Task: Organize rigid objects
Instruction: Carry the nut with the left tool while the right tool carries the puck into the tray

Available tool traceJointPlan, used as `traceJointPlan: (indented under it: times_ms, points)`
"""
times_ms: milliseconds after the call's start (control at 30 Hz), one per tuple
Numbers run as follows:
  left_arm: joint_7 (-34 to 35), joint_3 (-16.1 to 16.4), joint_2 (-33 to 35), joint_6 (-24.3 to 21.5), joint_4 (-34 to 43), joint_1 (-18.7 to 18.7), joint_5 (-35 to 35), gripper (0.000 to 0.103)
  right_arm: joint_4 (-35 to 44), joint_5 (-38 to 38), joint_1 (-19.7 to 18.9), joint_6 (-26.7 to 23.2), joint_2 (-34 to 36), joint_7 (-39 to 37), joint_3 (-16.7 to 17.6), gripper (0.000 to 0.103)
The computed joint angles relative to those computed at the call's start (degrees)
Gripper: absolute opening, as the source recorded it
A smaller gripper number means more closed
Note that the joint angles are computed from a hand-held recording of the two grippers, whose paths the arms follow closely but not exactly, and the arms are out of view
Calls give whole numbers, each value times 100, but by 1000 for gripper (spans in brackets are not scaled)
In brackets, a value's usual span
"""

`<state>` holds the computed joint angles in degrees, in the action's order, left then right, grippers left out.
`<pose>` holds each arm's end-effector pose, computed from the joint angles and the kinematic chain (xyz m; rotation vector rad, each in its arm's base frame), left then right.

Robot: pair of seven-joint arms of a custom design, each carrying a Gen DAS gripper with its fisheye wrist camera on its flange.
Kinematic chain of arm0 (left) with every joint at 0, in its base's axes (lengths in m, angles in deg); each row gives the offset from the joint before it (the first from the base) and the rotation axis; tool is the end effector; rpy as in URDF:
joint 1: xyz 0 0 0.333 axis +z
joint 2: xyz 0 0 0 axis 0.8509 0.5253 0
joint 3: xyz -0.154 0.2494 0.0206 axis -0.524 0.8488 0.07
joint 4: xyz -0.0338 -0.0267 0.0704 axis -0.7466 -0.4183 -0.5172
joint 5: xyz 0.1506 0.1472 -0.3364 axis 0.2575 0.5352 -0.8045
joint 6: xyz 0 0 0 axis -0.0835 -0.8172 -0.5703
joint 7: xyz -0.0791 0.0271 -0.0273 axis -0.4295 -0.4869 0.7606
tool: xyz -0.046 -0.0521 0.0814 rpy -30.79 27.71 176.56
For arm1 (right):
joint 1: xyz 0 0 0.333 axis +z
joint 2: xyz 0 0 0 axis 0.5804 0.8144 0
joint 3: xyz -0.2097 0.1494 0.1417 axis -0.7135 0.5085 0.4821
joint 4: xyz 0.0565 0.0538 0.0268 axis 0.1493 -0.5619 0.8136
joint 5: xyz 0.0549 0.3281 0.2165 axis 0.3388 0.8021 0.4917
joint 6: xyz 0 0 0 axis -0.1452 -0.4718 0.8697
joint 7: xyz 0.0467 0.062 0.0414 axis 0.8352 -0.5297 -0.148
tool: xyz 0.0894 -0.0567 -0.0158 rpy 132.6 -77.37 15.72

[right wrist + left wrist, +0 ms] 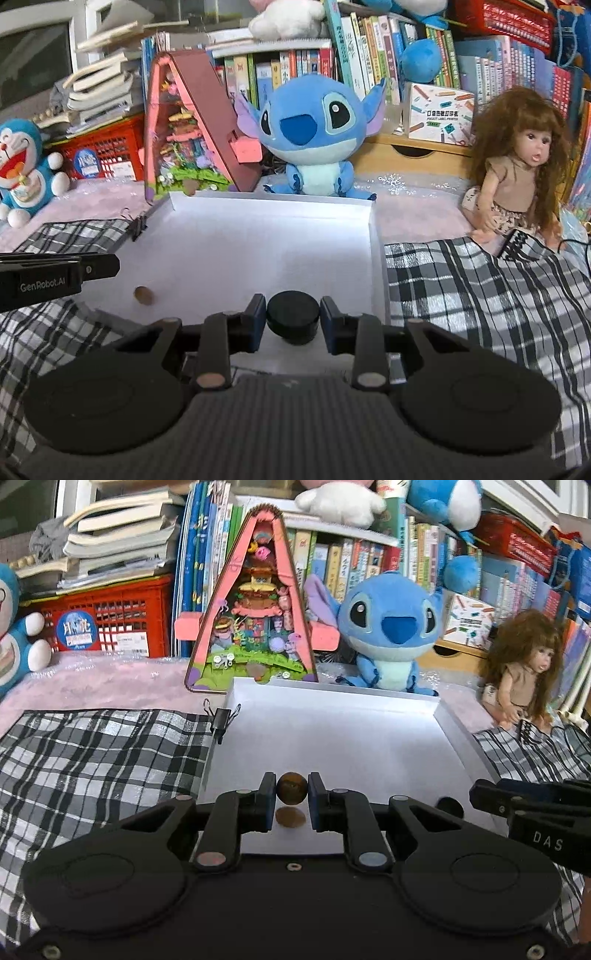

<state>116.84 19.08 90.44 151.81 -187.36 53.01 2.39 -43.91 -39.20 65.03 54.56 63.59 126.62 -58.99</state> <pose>0.6026 -0.1495 0.4917 -1.3778 2.1522 -1.1229 0.4847 0.3662 0.4879 -1.4438 1.9569 -0.8927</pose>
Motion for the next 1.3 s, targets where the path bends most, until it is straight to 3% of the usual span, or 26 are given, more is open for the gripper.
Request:
traceJointPlan:
  times_ms: [200,567,1000,1300]
  points:
    - [-802,4,481,3,450,-41,998,17,309,320,-95,109,295,-439,-152,37]
    - [-1690,-128,1098,-262,1140,93,1913,17,834,882,-138,286,772,-889,-432,37]
    - [-1812,-321,1431,-624,1451,288,2065,17,1058,1586,-155,496,995,-1370,-605,37]
    - [-1727,-317,1424,-627,1410,253,2128,17,1186,1846,-103,283,1129,-1544,-655,37]
